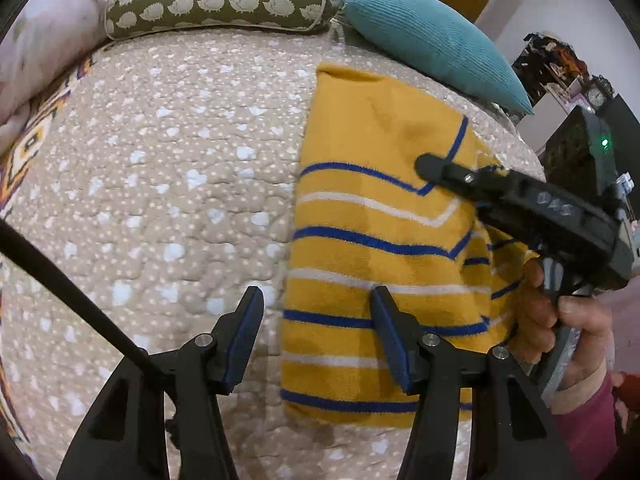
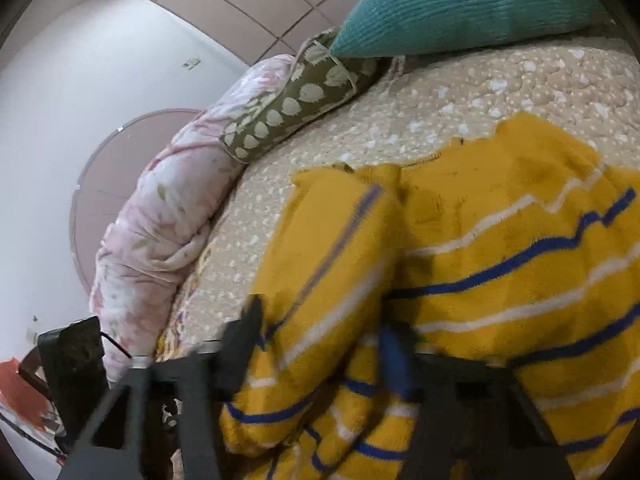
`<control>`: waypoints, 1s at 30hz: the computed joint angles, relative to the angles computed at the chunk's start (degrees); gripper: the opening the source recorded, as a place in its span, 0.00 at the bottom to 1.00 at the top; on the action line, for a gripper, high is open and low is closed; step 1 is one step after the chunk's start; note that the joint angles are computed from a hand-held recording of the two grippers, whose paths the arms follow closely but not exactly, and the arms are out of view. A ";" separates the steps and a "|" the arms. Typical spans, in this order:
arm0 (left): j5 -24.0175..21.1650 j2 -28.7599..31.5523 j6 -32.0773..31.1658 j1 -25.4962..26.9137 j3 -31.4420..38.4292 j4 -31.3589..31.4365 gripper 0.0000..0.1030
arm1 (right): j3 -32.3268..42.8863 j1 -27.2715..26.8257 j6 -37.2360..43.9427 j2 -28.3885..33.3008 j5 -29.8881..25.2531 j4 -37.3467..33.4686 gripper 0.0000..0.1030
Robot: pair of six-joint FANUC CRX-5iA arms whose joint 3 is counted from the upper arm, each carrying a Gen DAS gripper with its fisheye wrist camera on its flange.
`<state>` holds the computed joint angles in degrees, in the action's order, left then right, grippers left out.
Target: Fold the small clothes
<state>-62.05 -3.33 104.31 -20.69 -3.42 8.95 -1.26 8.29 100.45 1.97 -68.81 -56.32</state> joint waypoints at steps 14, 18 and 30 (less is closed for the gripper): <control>2.86 2.41 -1.48 -5.22 5.95 0.33 0.68 | 2.36 -14.51 2.64 -2.04 -3.79 -3.84 0.15; 1.62 6.13 -1.13 -7.89 6.82 -1.02 0.68 | 1.81 -12.22 -3.47 -1.19 -0.53 6.06 0.14; 3.74 7.34 1.31 -8.67 4.67 0.03 0.73 | -1.32 -16.31 -2.28 -6.51 -5.89 5.93 0.59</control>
<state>-58.31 4.01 105.62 -29.36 1.25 8.98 -2.58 -8.02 98.18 -4.53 -74.70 -50.38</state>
